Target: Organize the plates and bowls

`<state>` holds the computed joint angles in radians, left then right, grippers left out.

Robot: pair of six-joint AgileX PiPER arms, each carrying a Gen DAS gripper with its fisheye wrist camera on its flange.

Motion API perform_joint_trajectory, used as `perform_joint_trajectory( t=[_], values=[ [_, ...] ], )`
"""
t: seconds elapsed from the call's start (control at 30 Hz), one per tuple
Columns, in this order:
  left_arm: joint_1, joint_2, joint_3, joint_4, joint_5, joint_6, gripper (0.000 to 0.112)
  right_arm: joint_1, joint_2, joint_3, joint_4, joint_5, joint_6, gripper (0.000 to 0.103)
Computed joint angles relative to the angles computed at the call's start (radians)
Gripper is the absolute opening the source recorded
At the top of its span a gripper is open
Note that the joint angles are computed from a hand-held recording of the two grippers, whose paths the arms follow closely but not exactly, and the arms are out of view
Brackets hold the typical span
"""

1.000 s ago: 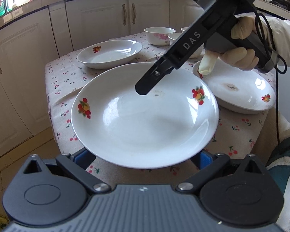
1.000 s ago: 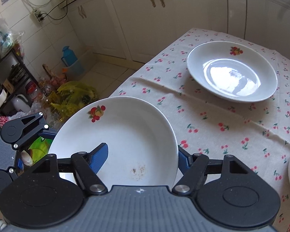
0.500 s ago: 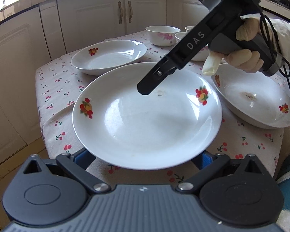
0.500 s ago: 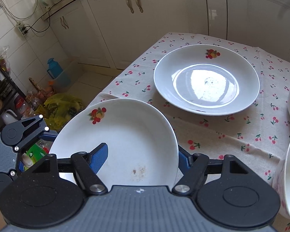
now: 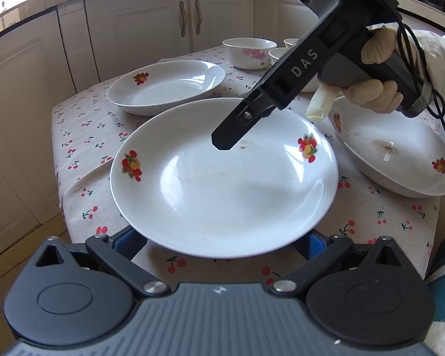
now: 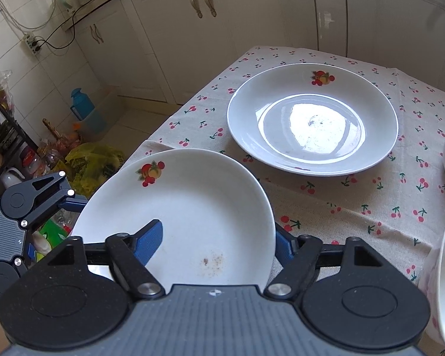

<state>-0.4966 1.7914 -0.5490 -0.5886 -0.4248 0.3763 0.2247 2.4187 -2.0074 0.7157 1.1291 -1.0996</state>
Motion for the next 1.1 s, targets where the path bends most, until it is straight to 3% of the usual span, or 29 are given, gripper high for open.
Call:
perform_joint_trajectory(
  t=[0.1,0.3,0.5,0.87,1.1],
  values=[
    [0.008,-0.011,0.007,0.032,0.014,-0.056,0.102,-0.003,-0.034,0.052,0.017,-0.034,-0.04,0.102],
    [-0.048,-0.062,0.041,-0.143,0.001,0.025,0.102,-0.033,-0.113,0.146,0.047,-0.053,-0.096,0.103],
    [-0.159,-0.13,0.051,-0.412,-0.023,0.175,0.102,-0.078,-0.274,0.373,0.117,-0.144,-0.271,0.103],
    [-0.463,-0.128,-0.049,-0.993,-0.21,0.44,0.102,-0.277,-0.522,0.744,0.279,-0.183,-0.618,0.103],
    [-0.618,-0.062,-0.137,-1.094,-0.338,0.398,0.102,-0.454,-0.593,0.923,0.359,-0.183,-0.824,0.103]
  ],
)
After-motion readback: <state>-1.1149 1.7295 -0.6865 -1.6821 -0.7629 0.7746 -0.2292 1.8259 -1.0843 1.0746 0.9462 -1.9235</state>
